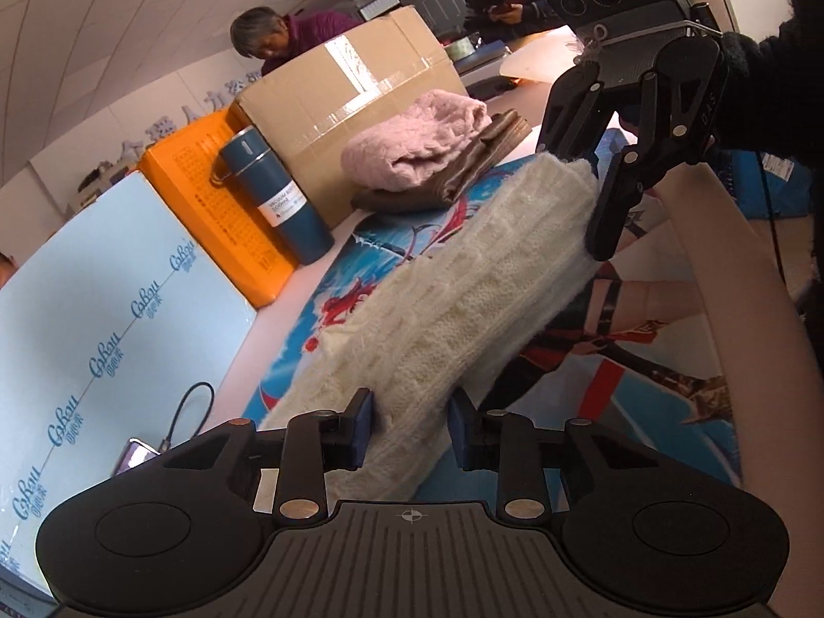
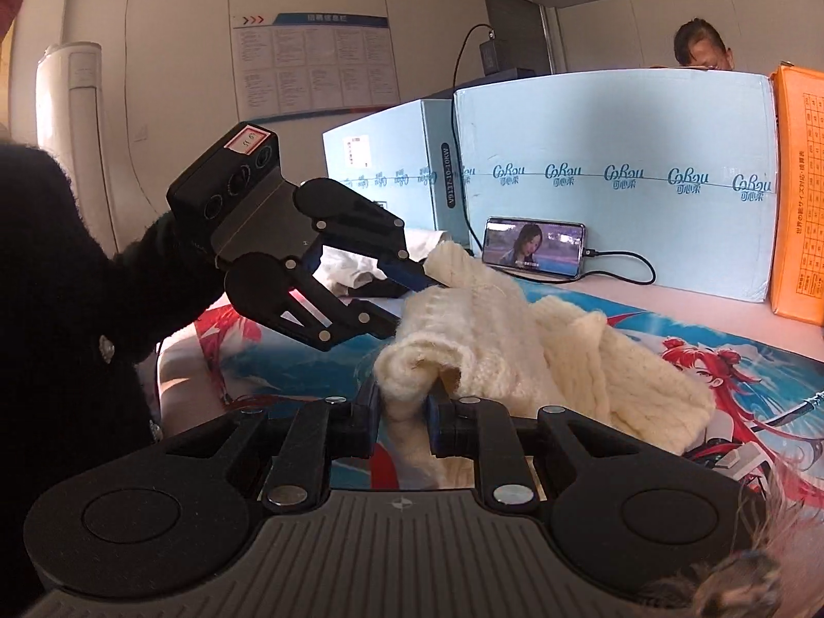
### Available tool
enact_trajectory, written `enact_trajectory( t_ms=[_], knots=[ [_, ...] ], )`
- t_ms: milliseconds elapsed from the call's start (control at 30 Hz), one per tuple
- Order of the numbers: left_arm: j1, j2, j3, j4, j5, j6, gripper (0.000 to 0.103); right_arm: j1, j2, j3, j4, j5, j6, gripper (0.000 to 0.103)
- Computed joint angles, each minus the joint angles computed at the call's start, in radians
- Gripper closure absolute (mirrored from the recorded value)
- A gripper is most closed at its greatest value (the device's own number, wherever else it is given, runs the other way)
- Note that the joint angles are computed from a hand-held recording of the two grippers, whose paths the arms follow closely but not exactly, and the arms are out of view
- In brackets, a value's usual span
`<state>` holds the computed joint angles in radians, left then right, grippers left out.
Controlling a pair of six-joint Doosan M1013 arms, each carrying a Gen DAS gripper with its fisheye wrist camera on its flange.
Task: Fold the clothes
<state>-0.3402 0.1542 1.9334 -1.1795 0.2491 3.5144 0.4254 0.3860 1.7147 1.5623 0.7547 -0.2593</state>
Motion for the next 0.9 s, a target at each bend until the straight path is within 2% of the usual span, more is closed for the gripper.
enact_trajectory(
  t_ms=[100,200,233,267,300,367,400,433,467,500,533,600,633,667,700,767,800,900],
  knots=[
    [0.0,-0.025,0.019,0.178,0.043,-0.231,0.074,0.012,-0.005,0.008,-0.059,-0.023,0.038,0.086],
    [0.01,-0.038,0.03,0.288,0.12,-0.39,0.073,0.011,-0.013,0.024,-0.091,-0.021,0.053,0.082],
    [0.011,-0.044,0.032,0.338,0.14,-0.442,0.072,0.01,-0.016,0.031,-0.098,-0.018,0.052,0.075],
    [0.015,-0.052,0.035,0.345,0.161,-0.442,0.072,0.005,-0.023,0.042,-0.084,-0.009,0.033,0.066],
    [0.027,-0.062,0.039,0.299,0.19,-0.391,0.071,-0.001,-0.03,0.053,-0.07,-0.002,0.01,0.063],
    [0.065,-0.082,0.052,0.107,0.259,-0.211,0.069,-0.015,-0.047,0.088,0.047,0.006,-0.075,0.061],
    [0.084,-0.09,0.06,0.007,0.293,-0.122,0.061,-0.023,-0.053,0.102,0.11,0.009,-0.109,0.058],
    [0.102,-0.091,0.069,-0.124,0.31,-0.024,0.042,-0.03,-0.058,0.115,0.18,0.014,-0.149,0.048],
    [0.117,-0.089,0.075,-0.255,0.31,0.052,0.031,-0.033,-0.061,0.126,0.262,0.009,-0.182,0.039],
    [0.127,-0.082,0.081,-0.386,0.304,0.121,0.021,-0.035,-0.057,0.13,0.337,0.0,-0.195,0.035],
    [0.128,-0.066,0.081,-0.494,0.274,0.159,0.02,-0.036,-0.052,0.127,0.384,-0.008,-0.181,0.036],
    [0.125,-0.036,0.068,-0.667,0.204,0.192,0.02,-0.034,-0.029,0.107,0.484,-0.041,-0.127,0.029],
    [0.117,-0.017,0.05,-0.707,0.14,0.161,0.019,-0.025,-0.02,0.089,0.523,-0.108,-0.081,0.025],
    [0.109,0.001,0.027,-0.695,0.078,0.086,0.019,-0.012,-0.011,0.063,0.534,-0.206,-0.025,0.025],
    [0.102,0.021,-0.001,-0.63,0.02,-0.042,0.019,0.001,-0.001,0.029,0.492,-0.312,0.08,0.026],
    [0.096,0.069,-0.056,-0.448,-0.05,-0.304,0.019,0.028,0.026,-0.036,0.304,-0.493,0.341,0.026],
    [0.098,0.091,-0.08,-0.336,-0.058,-0.435,0.02,0.04,0.042,-0.06,0.198,-0.555,0.472,0.029],
    [0.105,0.151,-0.148,0.018,-0.026,-0.827,0.021,0.058,0.077,-0.104,-0.169,-0.612,0.865,0.035]
  ],
)
